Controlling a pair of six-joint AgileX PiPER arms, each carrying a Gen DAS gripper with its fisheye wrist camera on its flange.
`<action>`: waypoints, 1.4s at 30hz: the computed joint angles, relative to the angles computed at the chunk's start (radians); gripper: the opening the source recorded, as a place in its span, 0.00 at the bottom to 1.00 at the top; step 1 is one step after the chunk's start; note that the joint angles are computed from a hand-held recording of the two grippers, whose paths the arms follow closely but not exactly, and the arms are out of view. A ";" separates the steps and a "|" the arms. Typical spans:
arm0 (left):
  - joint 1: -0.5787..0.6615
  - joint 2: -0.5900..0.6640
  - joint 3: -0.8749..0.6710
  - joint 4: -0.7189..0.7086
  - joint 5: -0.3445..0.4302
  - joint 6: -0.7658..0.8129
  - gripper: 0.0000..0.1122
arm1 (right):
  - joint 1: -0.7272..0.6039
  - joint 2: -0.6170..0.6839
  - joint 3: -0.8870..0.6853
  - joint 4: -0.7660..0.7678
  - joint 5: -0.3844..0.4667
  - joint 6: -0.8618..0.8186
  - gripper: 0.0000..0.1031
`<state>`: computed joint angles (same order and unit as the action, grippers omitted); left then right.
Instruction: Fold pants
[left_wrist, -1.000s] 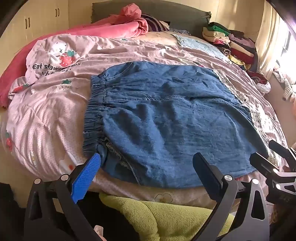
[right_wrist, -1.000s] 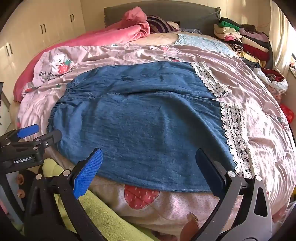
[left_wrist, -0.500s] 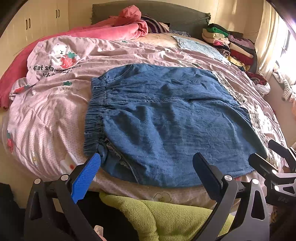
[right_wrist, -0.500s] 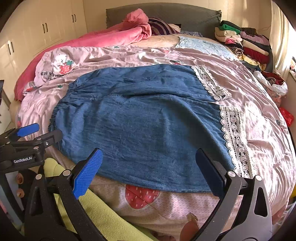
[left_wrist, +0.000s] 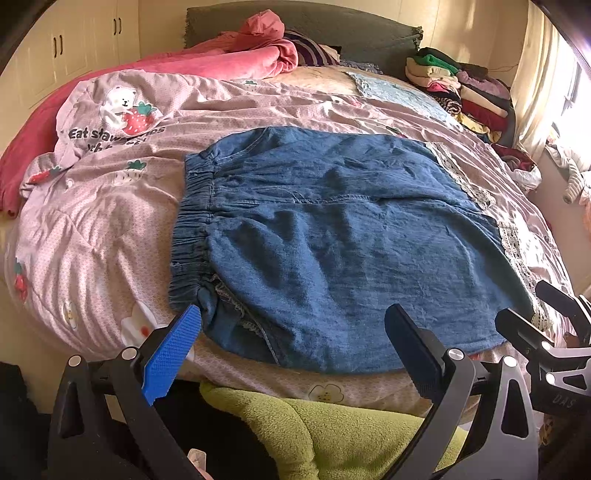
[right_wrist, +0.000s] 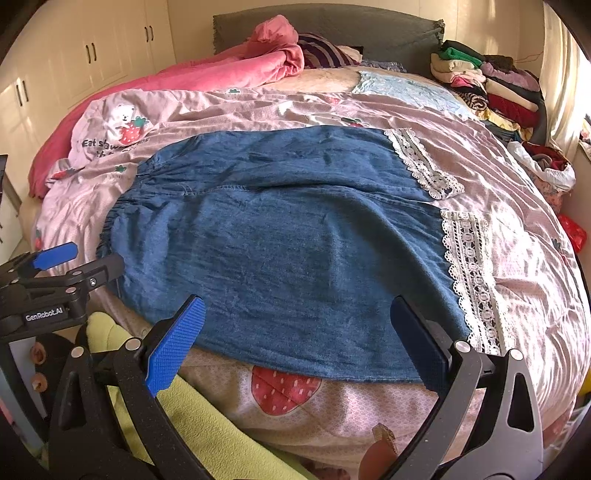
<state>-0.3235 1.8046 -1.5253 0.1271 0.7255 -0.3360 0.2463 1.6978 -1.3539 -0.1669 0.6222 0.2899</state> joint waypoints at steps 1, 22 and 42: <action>0.001 0.000 -0.001 -0.002 0.001 0.002 0.88 | 0.001 0.000 -0.003 -0.006 0.001 0.006 0.92; 0.013 0.001 -0.001 -0.004 0.002 0.010 0.88 | -0.002 0.020 -0.022 0.015 -0.001 -0.018 0.92; 0.122 0.253 -0.396 -0.028 0.189 0.056 0.88 | -0.058 0.325 -0.516 0.181 0.127 -0.236 0.92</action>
